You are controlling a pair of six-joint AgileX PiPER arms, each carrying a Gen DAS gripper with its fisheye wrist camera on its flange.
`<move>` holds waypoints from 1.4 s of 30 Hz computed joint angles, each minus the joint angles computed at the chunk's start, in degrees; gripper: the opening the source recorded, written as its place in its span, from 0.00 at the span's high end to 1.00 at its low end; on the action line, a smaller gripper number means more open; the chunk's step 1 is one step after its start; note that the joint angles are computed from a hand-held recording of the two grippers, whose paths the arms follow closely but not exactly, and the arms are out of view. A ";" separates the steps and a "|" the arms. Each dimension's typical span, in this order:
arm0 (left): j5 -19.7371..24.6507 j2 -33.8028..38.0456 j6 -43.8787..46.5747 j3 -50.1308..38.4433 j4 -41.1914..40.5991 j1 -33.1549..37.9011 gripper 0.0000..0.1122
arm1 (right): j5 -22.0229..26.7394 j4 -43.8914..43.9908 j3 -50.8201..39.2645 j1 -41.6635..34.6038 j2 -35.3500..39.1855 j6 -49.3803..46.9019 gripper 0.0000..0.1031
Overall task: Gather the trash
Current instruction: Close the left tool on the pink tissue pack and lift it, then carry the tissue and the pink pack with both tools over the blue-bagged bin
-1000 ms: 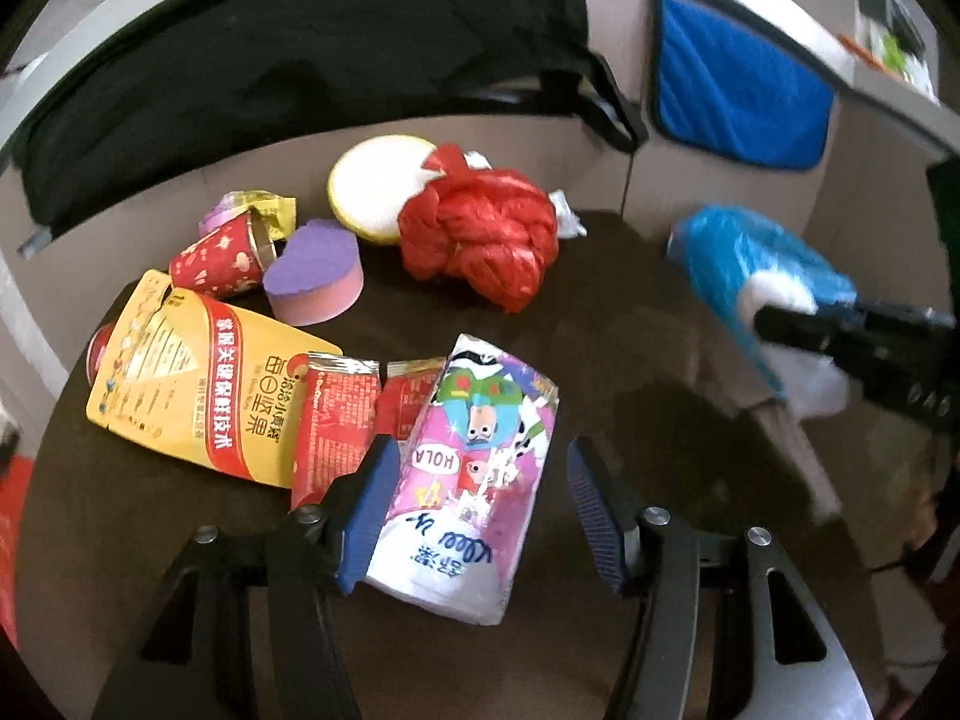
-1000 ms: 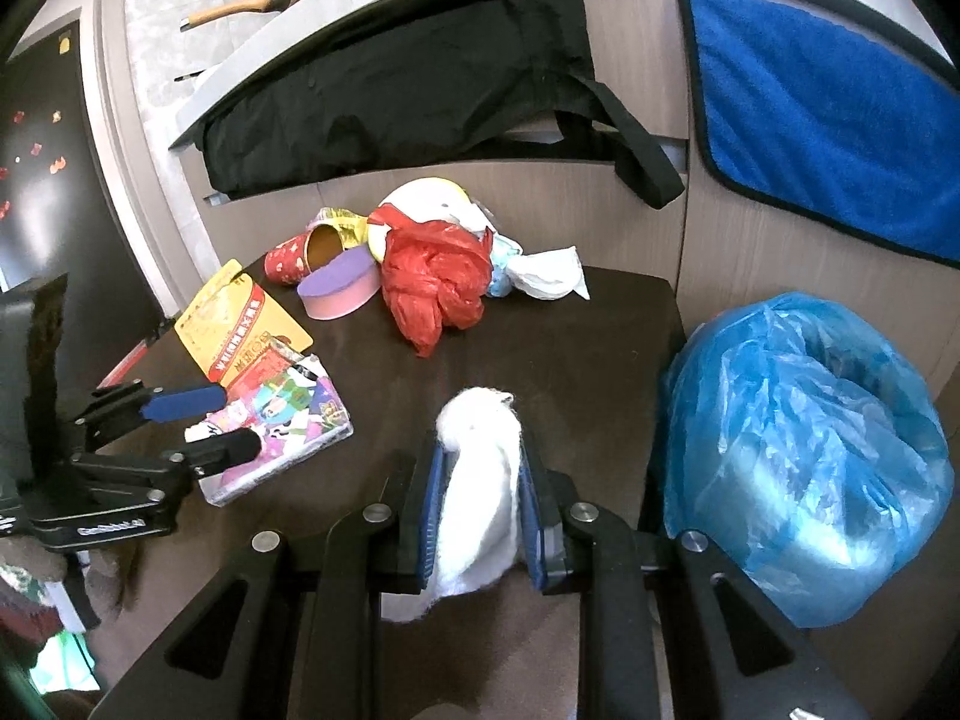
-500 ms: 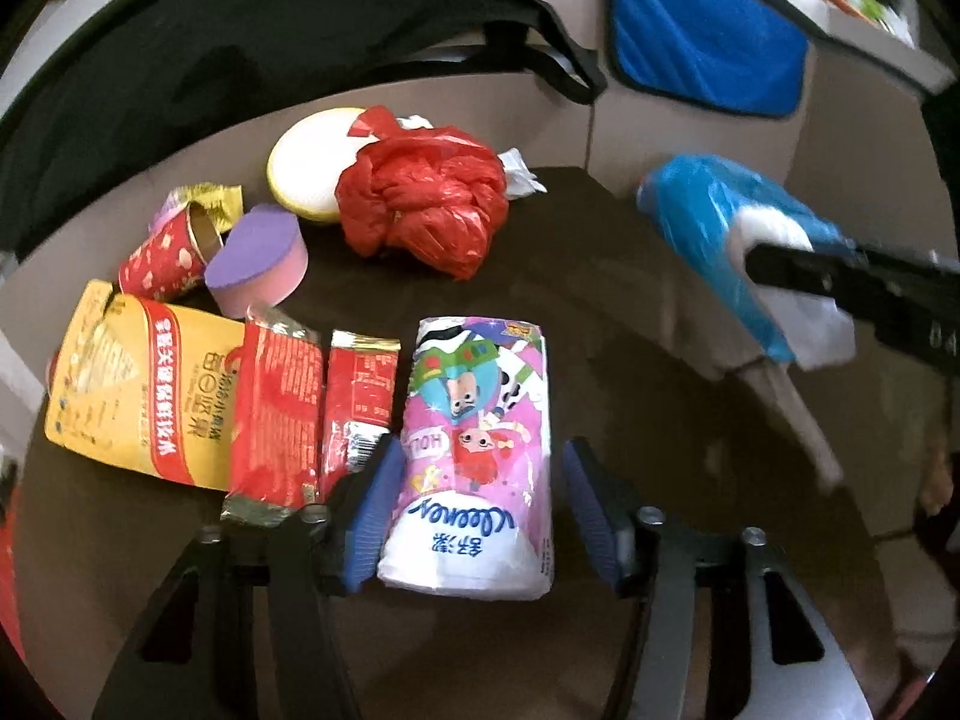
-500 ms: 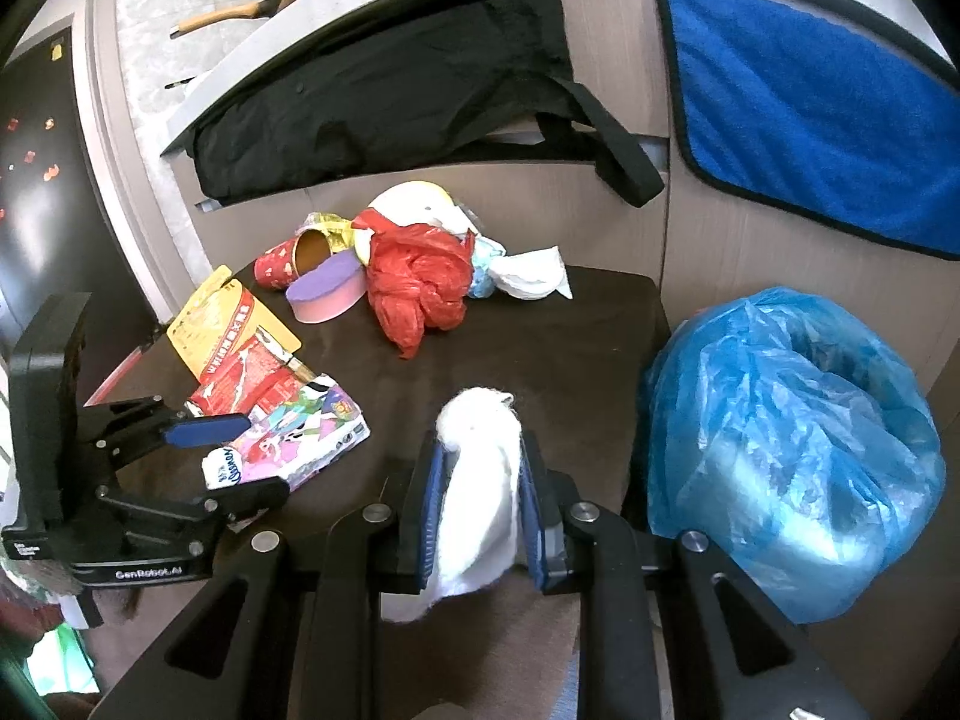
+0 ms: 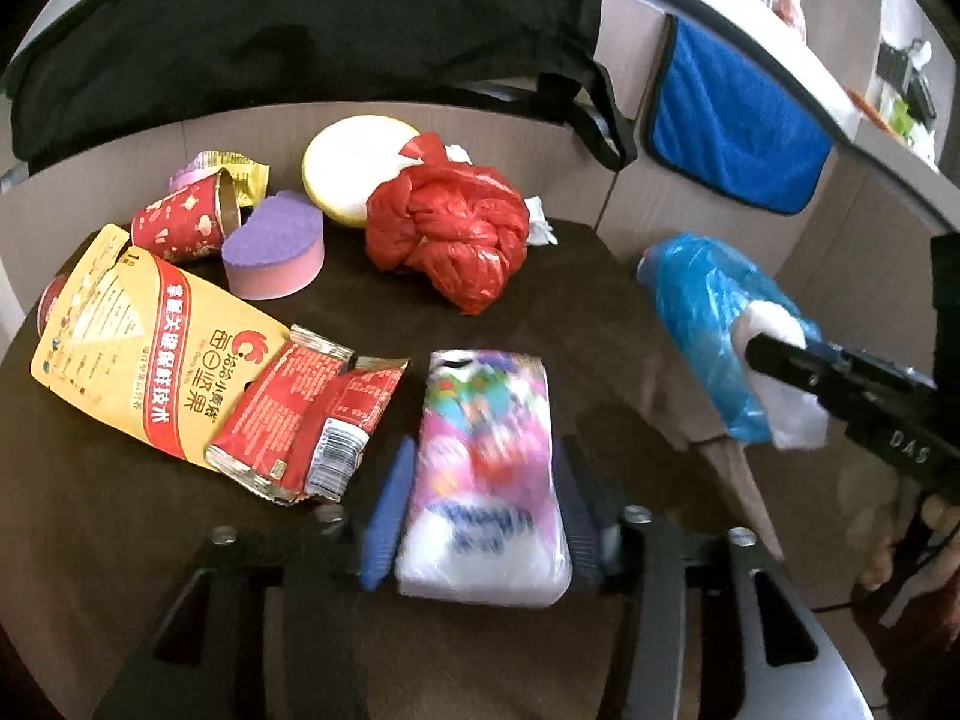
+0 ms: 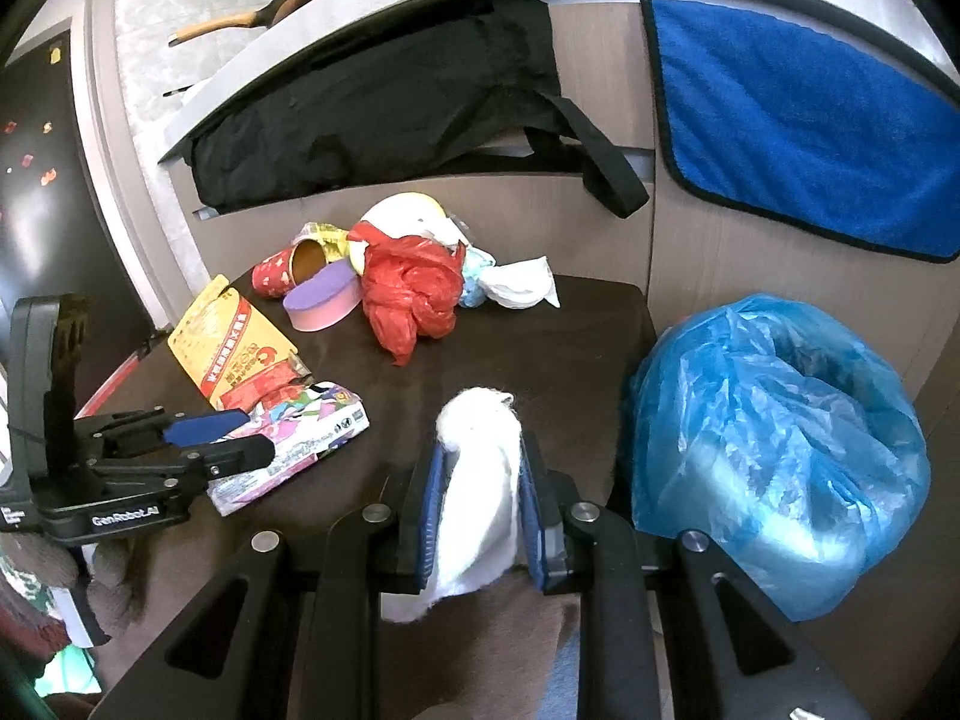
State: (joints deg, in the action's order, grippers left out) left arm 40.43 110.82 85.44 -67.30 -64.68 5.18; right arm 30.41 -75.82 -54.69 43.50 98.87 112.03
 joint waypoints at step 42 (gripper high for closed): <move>-13.17 -5.85 -7.81 -10.60 -11.35 -22.59 0.67 | 8.02 -2.00 3.75 -9.91 -17.76 -12.69 0.78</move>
